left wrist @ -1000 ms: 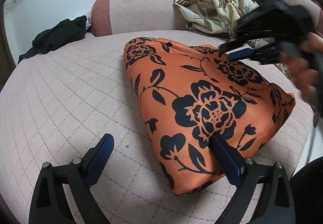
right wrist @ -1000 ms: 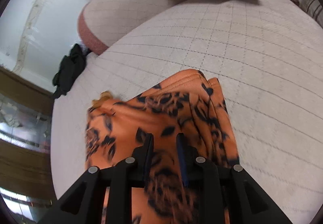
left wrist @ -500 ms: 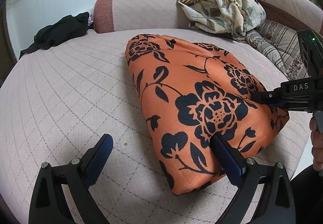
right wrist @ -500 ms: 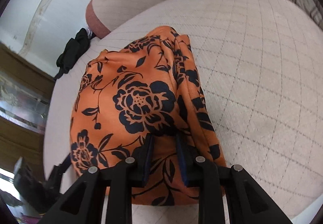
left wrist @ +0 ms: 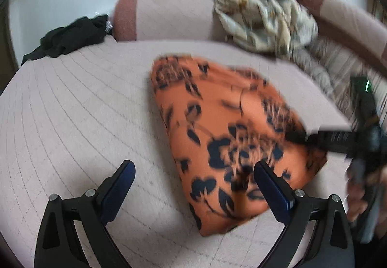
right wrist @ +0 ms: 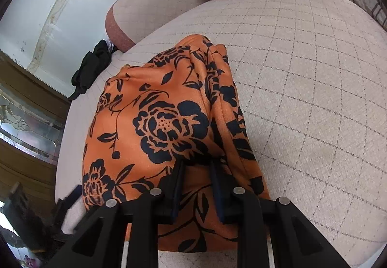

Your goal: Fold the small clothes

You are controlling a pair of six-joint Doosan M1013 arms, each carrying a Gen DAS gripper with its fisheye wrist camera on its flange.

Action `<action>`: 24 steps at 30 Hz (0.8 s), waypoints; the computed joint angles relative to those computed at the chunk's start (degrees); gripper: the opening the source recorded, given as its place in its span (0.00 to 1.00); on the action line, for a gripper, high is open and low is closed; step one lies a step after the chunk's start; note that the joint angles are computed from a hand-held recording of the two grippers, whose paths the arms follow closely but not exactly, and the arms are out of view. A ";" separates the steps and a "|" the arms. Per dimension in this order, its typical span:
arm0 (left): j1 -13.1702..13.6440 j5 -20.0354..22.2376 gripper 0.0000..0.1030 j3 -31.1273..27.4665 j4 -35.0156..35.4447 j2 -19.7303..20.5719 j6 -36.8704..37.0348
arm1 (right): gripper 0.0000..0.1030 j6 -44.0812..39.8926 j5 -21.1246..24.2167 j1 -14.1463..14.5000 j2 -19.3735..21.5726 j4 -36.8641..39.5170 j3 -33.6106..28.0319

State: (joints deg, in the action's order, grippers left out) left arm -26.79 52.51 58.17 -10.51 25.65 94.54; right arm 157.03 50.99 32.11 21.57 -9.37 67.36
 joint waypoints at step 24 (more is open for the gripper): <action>-2.15 1.07 1.00 -1.92 17.68 2.76 -11.51 | 0.28 -7.12 7.03 -2.08 7.27 4.14 -12.82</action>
State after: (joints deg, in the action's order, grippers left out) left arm -28.94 53.58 56.25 7.17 28.40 83.04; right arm 149.91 58.03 30.03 28.84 -5.22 54.55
